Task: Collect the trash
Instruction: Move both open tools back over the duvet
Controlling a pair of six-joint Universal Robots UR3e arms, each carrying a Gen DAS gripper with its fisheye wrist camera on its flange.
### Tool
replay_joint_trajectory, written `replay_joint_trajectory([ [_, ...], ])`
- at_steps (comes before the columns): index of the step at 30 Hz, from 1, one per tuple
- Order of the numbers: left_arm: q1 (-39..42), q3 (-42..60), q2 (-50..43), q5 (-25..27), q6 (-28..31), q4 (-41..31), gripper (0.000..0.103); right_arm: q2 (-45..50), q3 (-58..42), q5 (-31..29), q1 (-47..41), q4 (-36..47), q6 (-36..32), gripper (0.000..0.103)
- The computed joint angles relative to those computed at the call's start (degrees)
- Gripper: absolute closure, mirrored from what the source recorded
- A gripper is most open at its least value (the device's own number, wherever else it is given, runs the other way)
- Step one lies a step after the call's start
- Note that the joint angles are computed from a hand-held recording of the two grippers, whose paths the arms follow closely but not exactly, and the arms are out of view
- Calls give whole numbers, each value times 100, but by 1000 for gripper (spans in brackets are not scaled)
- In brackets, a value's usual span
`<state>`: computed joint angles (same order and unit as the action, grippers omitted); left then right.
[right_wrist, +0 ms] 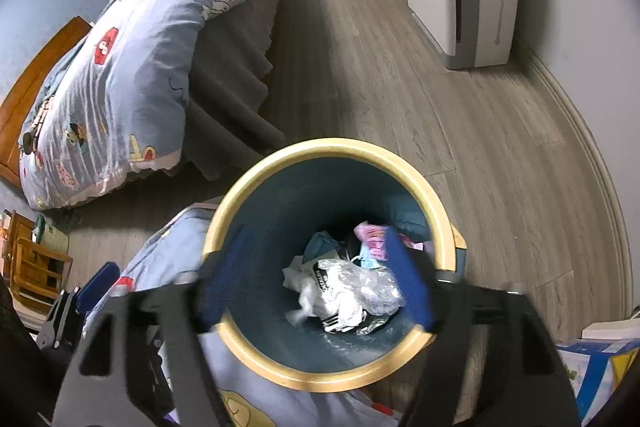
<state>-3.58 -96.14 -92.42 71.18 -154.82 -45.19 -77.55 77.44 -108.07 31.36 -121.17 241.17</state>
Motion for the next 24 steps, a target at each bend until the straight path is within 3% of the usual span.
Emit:
replay_joint_trajectory([
  [3, 212, -89, 204, -30, 61, -145, 9, 123, -289, -49, 89, 179, -26, 11],
  [13, 1301, -577, 1347, -285, 914, -889, 8, 665, -1670, -238, 446, 1017, 55, 6],
  [19, 2445, -875, 2284, -687, 1812, -1784, 8, 1294, -3050, -429, 747, 1830, 17, 6],
  [24, 3761, -978, 3139, -1221, 2970, -3038, 8, 1883, -4236, -602, 980, 2487, -44, 6],
])
